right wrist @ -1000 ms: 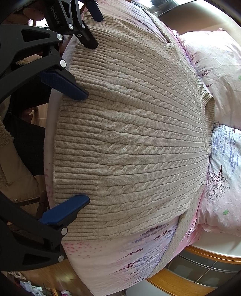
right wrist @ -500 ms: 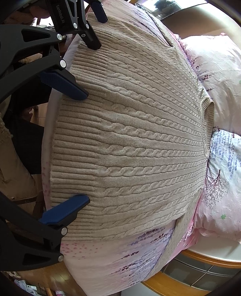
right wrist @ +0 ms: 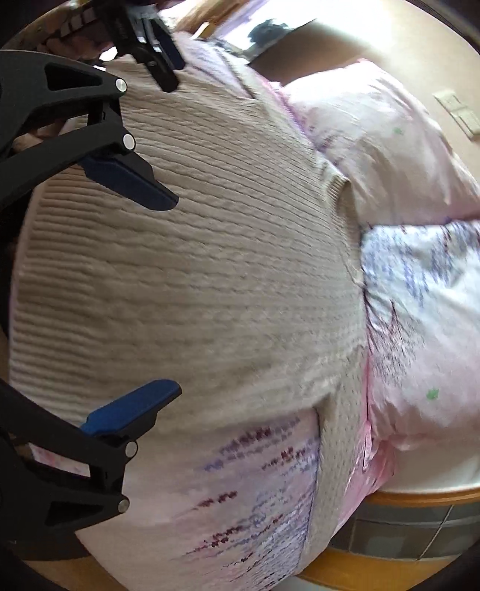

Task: Fold small clothes
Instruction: 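Grasp the sweater sleeve with the right gripper and lift it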

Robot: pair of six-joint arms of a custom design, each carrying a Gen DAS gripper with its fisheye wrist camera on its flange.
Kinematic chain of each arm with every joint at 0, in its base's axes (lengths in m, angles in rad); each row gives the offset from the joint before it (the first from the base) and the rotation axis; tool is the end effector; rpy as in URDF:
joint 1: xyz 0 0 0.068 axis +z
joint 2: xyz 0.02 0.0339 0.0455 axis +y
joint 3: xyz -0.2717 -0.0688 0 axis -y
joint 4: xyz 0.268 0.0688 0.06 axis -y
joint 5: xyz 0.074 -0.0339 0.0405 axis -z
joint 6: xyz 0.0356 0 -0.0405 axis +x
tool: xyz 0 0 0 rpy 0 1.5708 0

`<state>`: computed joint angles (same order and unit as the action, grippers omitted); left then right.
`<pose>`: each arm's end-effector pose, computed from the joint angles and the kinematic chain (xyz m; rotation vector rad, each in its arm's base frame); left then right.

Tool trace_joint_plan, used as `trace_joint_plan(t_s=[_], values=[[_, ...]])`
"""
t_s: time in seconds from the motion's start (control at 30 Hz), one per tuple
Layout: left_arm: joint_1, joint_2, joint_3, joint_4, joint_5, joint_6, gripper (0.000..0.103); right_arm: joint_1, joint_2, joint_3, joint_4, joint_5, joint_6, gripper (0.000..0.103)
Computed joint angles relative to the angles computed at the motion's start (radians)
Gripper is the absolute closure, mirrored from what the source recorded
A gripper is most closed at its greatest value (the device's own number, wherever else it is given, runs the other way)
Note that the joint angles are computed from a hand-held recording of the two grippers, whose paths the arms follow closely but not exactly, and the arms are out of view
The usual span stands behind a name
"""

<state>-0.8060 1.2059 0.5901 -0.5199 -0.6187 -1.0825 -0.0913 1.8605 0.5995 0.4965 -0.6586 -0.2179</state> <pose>0.1671 -0.1444 0.1681 -0.4979 2.3499 0.0200 0.3109 -0.0066 0.0662 -0.4569 2.1645 0.5954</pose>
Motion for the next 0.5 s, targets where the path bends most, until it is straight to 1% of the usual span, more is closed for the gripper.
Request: trace_joint_plan(t_s=[0.07, 0.1, 0.13, 0.17, 0.2, 0.23, 0.3, 0.4, 0.43, 0.5], values=[[0.066, -0.061, -0.037, 0.099, 0.03, 0.104, 0.002, -0.056, 0.037, 0.13, -0.081, -0.05, 0.092, 0.013], [0.095, -0.078, -0.046, 0.134, 0.047, 0.146, 0.002, -0.085, 0.083, 0.23, -0.123, -0.075, 0.164, 0.02], [0.126, -0.084, -0.043, 0.154, 0.059, 0.186, 0.002, -0.103, 0.129, 0.32, -0.167, -0.083, 0.226, 0.03], [0.149, -0.081, -0.035, 0.162, 0.061, 0.215, 0.002, -0.113, 0.169, 0.396, -0.21, -0.081, 0.27, 0.036], [0.174, -0.079, -0.028, 0.177, 0.06, 0.256, 0.002, -0.127, 0.235, 0.521, -0.293, -0.072, 0.339, 0.042], [0.192, -0.08, -0.024, 0.196, 0.052, 0.292, 0.002, -0.133, 0.287, 0.611, -0.344, -0.069, 0.394, 0.046], [0.216, -0.097, -0.041, 0.264, 0.024, 0.358, 0.002, -0.153, 0.392, 0.782, -0.414, -0.067, 0.515, 0.048], [0.241, -0.11, -0.06, 0.357, -0.005, 0.444, 0.002, -0.172, 0.497, 0.951, -0.458, -0.044, 0.651, 0.048], [0.254, -0.108, -0.057, 0.364, 0.006, 0.464, 0.002, -0.176, 0.521, 0.988, -0.468, -0.041, 0.681, 0.048], [0.298, -0.091, -0.039, 0.37, 0.061, 0.502, 0.002, -0.185, 0.575, 1.073, -0.501, -0.033, 0.741, 0.051]])
